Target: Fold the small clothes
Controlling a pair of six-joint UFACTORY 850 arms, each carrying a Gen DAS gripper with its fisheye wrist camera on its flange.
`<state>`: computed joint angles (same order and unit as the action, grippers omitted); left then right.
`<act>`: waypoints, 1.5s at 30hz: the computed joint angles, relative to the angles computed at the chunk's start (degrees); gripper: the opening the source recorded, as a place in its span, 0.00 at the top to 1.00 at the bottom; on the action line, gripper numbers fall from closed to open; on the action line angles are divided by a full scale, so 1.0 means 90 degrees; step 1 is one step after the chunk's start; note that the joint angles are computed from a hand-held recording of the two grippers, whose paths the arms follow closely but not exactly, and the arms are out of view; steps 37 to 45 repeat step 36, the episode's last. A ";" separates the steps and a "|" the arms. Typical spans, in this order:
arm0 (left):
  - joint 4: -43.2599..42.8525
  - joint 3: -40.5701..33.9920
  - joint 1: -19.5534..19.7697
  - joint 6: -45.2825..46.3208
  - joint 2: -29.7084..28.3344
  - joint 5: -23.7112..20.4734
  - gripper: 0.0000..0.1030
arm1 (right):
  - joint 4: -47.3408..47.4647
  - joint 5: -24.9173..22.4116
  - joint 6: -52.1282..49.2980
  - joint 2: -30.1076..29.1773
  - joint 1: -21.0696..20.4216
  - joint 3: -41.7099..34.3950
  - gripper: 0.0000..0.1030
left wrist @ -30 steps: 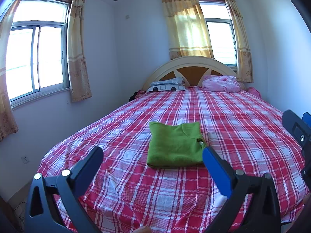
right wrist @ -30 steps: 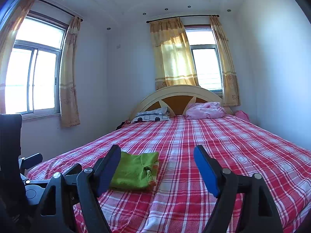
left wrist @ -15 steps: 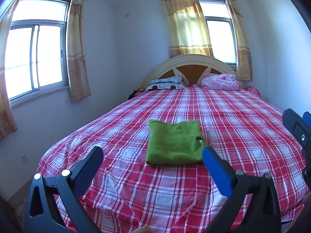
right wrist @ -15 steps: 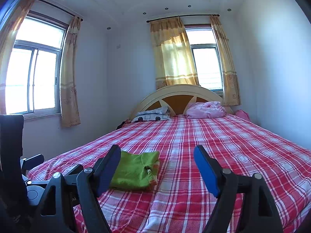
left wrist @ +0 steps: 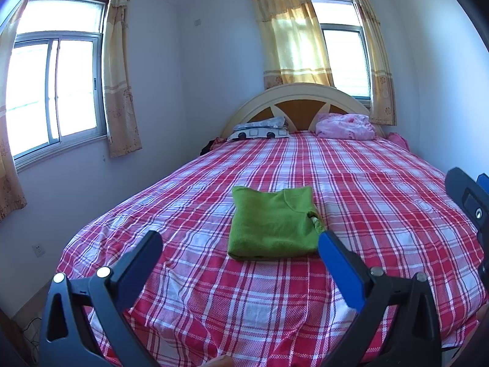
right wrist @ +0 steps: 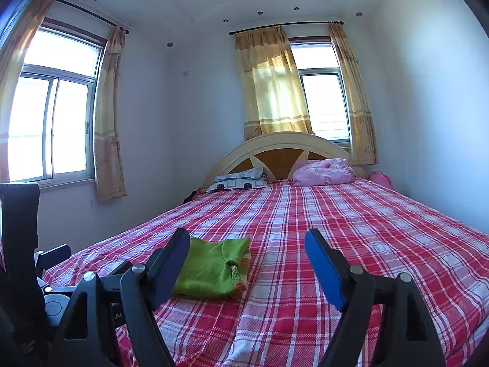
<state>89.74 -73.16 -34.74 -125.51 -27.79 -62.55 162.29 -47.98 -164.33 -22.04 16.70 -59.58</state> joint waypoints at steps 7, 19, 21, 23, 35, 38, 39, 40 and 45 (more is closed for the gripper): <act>0.0006 0.0019 0.0012 -0.0013 -0.0011 0.0056 0.00 | 0.0022 -0.0015 -0.0008 0.0001 0.0007 0.0012 0.24; -0.0054 0.0011 0.0064 0.0100 -0.0039 0.0060 0.00 | 0.0180 -0.0032 -0.0029 0.0021 0.0017 0.0047 0.24; -0.0076 0.0016 0.0082 0.0077 -0.0031 0.0093 0.00 | 0.0166 -0.0035 -0.0020 0.0020 0.0012 0.0044 0.24; -0.0099 0.0016 0.0095 0.0059 -0.0022 0.0141 0.00 | 0.0172 -0.0033 -0.0020 0.0018 0.0012 0.0045 0.24; -0.0049 0.0084 0.0238 -0.0057 0.0050 0.0747 0.00 | 0.0297 0.0071 0.0015 0.0010 0.0022 0.0013 0.24; -0.0087 0.0071 0.0257 -0.0037 0.0045 0.0789 0.00 | 0.0348 0.0078 0.0007 0.0004 0.0021 0.0004 0.24; -0.0087 0.0071 0.0257 -0.0037 0.0045 0.0789 0.00 | 0.0348 0.0078 0.0007 0.0004 0.0021 0.0004 0.24; -0.0087 0.0071 0.0257 -0.0037 0.0045 0.0789 0.00 | 0.0348 0.0078 0.0007 0.0004 0.0021 0.0004 0.24; -0.0087 0.0071 0.0257 -0.0037 0.0045 0.0789 0.00 | 0.0348 0.0078 0.0007 0.0004 0.0021 0.0004 0.24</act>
